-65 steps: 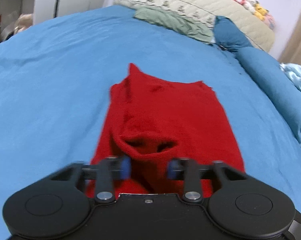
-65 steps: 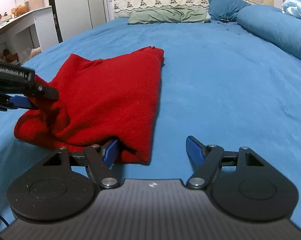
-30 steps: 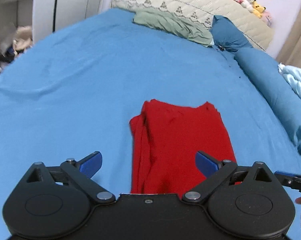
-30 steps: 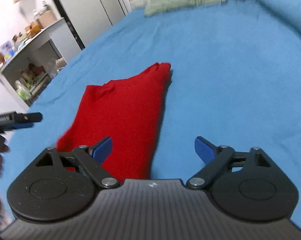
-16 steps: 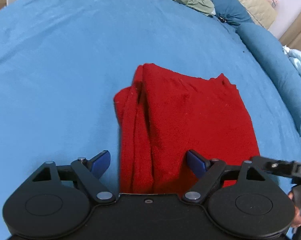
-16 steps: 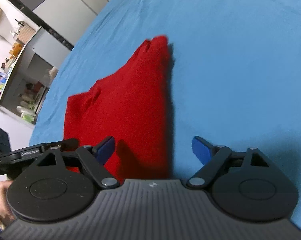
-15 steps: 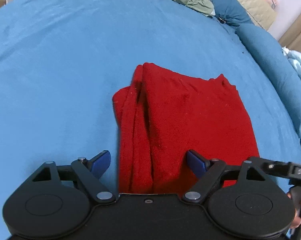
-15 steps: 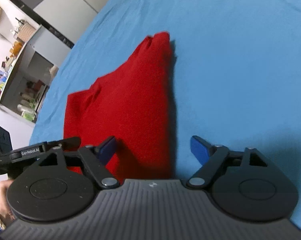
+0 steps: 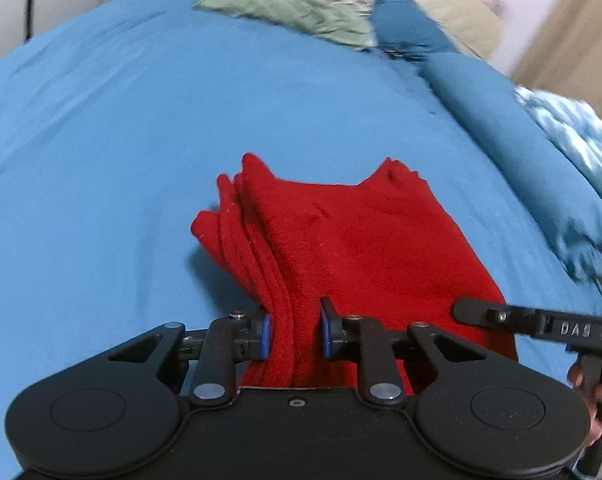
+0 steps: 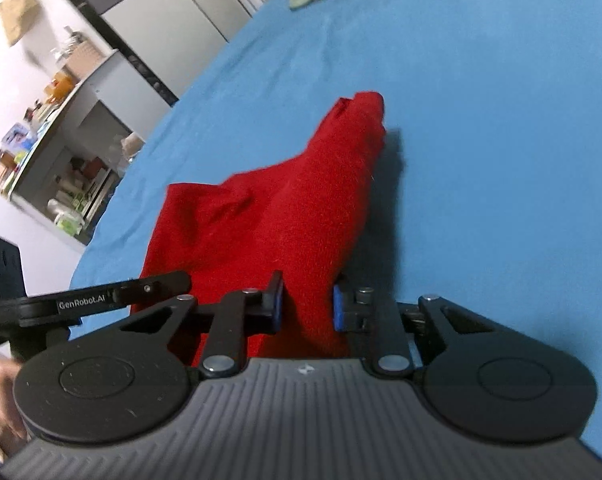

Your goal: Fold small clothes

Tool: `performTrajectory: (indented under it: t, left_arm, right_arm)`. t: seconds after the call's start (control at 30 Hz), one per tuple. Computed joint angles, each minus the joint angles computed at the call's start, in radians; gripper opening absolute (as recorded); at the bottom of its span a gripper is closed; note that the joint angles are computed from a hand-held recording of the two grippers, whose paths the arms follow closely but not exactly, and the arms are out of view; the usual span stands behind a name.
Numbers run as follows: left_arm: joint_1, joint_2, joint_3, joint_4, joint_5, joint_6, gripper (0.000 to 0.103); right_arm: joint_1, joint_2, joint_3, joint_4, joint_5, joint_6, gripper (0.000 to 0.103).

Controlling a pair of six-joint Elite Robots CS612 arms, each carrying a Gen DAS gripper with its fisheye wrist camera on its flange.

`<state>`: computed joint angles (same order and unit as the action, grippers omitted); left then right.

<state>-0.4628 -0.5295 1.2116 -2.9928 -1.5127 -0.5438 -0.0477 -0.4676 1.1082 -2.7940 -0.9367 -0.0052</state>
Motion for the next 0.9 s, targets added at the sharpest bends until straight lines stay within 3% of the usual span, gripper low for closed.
performTrajectory:
  t: [0.1, 0.2, 0.37, 0.47, 0.57, 0.6, 0.63, 0.67, 0.73, 0.83, 0.9]
  left_arm:
    - [-0.036, -0.041, 0.063, -0.063, 0.003, 0.063, 0.025]
    - [-0.071, -0.068, 0.128, -0.125, -0.019, 0.035, 0.025]
    - [-0.14, -0.062, 0.191, -0.142, 0.008, -0.013, 0.025]
    - [-0.169, -0.049, 0.202, -0.107, 0.083, -0.039, 0.028]
    - [-0.179, -0.057, 0.228, -0.112, 0.142, -0.061, 0.051]
    - [-0.183, -0.06, 0.226, -0.096, 0.169, -0.076, 0.064]
    - [-0.187, -0.065, 0.23, -0.09, 0.203, -0.089, 0.069]
    - [-0.19, -0.071, 0.247, -0.105, 0.233, -0.094, 0.076]
    - [-0.193, -0.078, 0.268, -0.118, 0.271, -0.106, 0.078]
    - [-0.191, -0.072, 0.266, -0.092, 0.267, -0.123, 0.079]
    - [-0.193, -0.056, 0.24, -0.05, 0.275, -0.115, 0.082]
  right_arm:
    - [-0.032, -0.071, 0.104, -0.026, 0.031, -0.039, 0.038]
    - [-0.069, -0.142, 0.223, -0.055, 0.048, -0.08, 0.038]
    - [-0.113, -0.226, 0.42, -0.12, -0.011, -0.131, 0.038]
    - [-0.124, -0.228, 0.483, -0.155, -0.058, -0.139, 0.039]
    - [-0.136, -0.207, 0.514, -0.24, -0.044, -0.11, 0.045]
    - [-0.137, -0.205, 0.519, -0.262, -0.043, -0.099, 0.052]
    - [-0.134, -0.209, 0.524, -0.271, -0.059, -0.085, 0.062]
    - [-0.134, -0.216, 0.533, -0.282, -0.065, -0.081, 0.065]
    - [-0.138, -0.22, 0.551, -0.345, -0.06, -0.086, 0.077]
    - [-0.141, -0.214, 0.554, -0.396, -0.122, -0.089, 0.078]
    - [-0.143, -0.203, 0.538, -0.355, -0.145, -0.089, 0.079]
